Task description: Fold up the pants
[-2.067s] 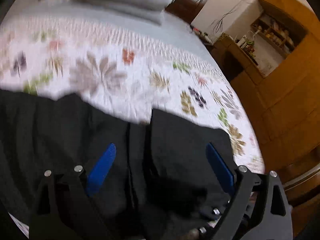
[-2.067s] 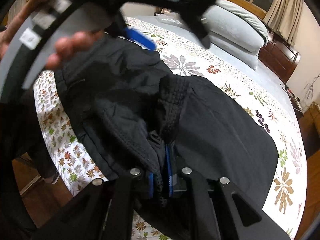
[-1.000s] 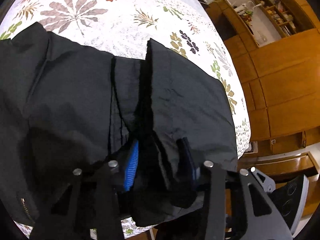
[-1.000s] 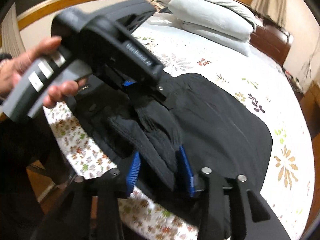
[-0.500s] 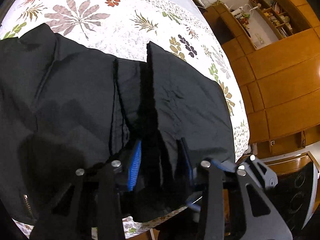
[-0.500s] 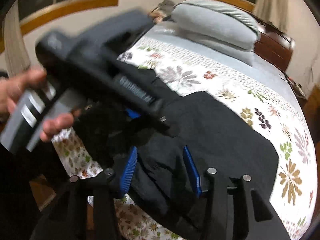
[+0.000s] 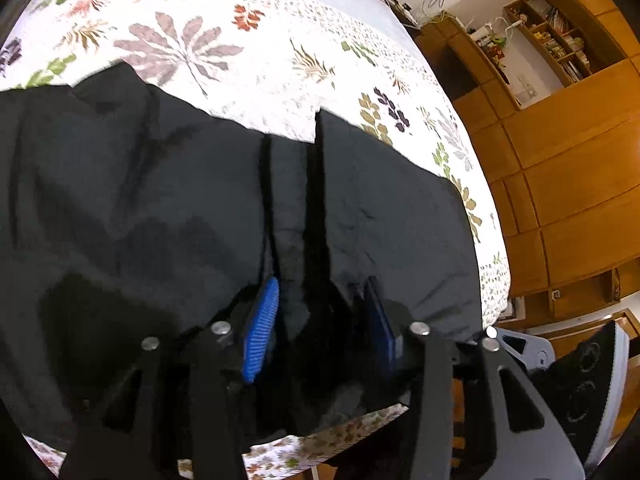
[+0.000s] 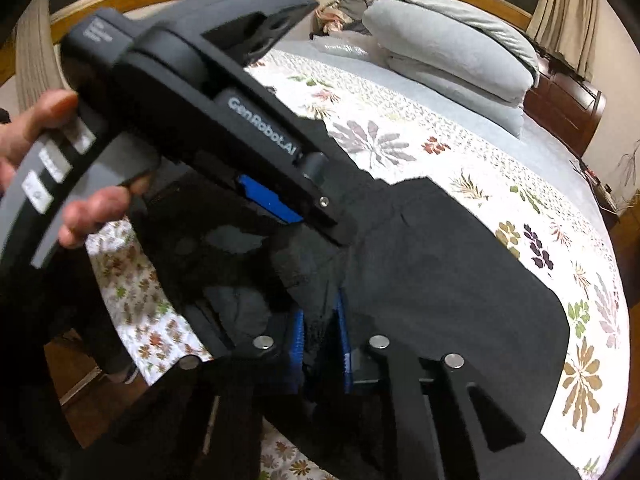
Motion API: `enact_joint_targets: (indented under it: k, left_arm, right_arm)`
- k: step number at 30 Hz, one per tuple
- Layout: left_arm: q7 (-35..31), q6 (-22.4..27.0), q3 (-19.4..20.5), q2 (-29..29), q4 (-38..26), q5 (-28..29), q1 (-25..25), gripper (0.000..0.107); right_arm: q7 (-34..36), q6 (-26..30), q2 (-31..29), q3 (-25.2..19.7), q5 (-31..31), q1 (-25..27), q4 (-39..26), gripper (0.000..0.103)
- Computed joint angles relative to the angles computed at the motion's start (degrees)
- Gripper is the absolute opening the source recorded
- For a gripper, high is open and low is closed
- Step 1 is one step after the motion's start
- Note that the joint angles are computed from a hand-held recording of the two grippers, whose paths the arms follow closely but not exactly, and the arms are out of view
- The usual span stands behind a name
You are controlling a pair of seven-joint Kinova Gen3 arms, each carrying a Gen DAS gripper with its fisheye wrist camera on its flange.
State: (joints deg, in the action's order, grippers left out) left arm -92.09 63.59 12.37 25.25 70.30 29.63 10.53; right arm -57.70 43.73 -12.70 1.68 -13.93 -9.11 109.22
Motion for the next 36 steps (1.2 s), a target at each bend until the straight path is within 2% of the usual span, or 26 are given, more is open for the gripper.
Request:
enact_joint_targets:
  k: [3,6,8,10,12,15,16,17,18,20,21,22,23,24,25,26,29,32,34,36]
  left_arm:
    - [1.4,0.0,-4.3,-1.5,-0.8,-1.5,3.0,0.049]
    - [0.4,-0.2,-11.1,-2.9,-0.7,0.3,6.7,0.05]
    - [0.3,-1.1,-11.6,-3.8,-0.4,-0.1,6.7,0.054]
    - [1.5,-1.9,-8.2,-3.9,-0.9,-3.2,5.3,0.056]
    - [2.0,-2.2,-2.9,-3.6,-1.1,-5.0,2.3,0.056]
    - [4.4,-2.5,5.1,-2.0,-2.0,-7.8,-1.3,0.057]
    - [6.0,-2.7,7.7,-1.2,-2.4,-10.2,-2.1,0.057]
    - [7.6,-3.3,10.4,-0.7,-2.1,-12.5,-3.0,0.057]
    - [9.1,-3.8,13.0,-0.1,-1.9,-14.8,-4.0,0.057]
    - [12.0,-5.6,16.5,-0.2,-0.7,-19.5,-5.3,0.057]
    - [12.7,-6.8,16.7,-1.0,0.2,-21.6,-5.2,0.057]
    - [13.4,-8.5,15.9,-2.3,1.3,-23.6,-4.3,0.06]
    - [14.1,-10.9,14.0,-3.8,2.9,-25.9,-2.5,0.077]
    - [14.6,-13.2,11.3,-6.3,5.2,-28.3,-0.6,0.09]
    - [16.0,-15.5,8.6,-8.5,7.4,-30.6,1.5,0.1]
    - [17.3,-17.9,6.0,-10.5,9.5,-32.9,3.7,0.101]
    - [22.0,-22.9,-1.4,-14.1,14.2,-39.9,11.7,0.101]
    - [24.9,-21.0,-8.0,-14.2,14.6,-44.2,19.3,0.101]
    - [23.8,-20.0,-12.3,-13.8,15.0,-43.7,23.4,0.101]
    - [21.9,-18.6,-17.6,-13.3,14.9,-42.6,28.3,0.101]
  right_arm:
    - [2.6,1.4,-0.9,1.0,-2.3,-1.3,-0.2,0.013]
    - [6.0,2.5,-1.3,2.0,-4.1,-2.7,0.3,0.013]
    - [5.1,2.5,-0.5,0.7,-3.8,-1.8,0.8,0.013]
    - [5.0,2.6,1.3,0.8,-4.3,-1.7,1.2,0.013]
    - [5.3,2.5,2.3,0.8,-4.9,-1.2,1.4,0.014]
    - [6.6,3.5,2.5,1.4,-6.4,-0.4,1.2,0.021]
    - [6.5,4.0,2.0,1.2,-6.6,0.2,1.1,0.026]
    - [6.5,5.4,1.6,1.8,-7.3,0.3,0.7,0.036]
    - [7.0,6.1,1.3,2.2,-7.9,0.5,0.6,0.04]
    - [7.3,7.8,-0.6,3.1,-8.2,1.5,0.4,0.042]
    - [6.2,8.3,-1.5,3.0,-7.2,2.2,0.1,0.042]
    - [5.6,8.6,-2.4,3.3,-6.7,2.8,-0.1,0.042]
    - [5.2,9.3,-3.2,4.4,-7.1,3.4,-0.5,0.044]
    - [4.7,10.4,-3.9,6.2,-8.0,4.1,-1.1,0.046]
    - [3.4,11.2,-4.2,7.6,-8.2,5.2,-1.8,0.059]
    - [1.1,12.1,-4.1,8.3,-8.0,6.8,-3.0,0.068]
    - [-3.5,12.4,-4.4,10.7,-7.7,10.7,-3.6,0.069]
    - [-5.2,14.3,-1.4,14.0,-10.6,15.5,-4.6,0.069]
    - [-4.4,16.2,0.9,19.3,-15.2,15.8,-4.4,0.069]
    - [-3.2,16.5,2.5,21.4,-18.4,16.5,-3.4,0.069]
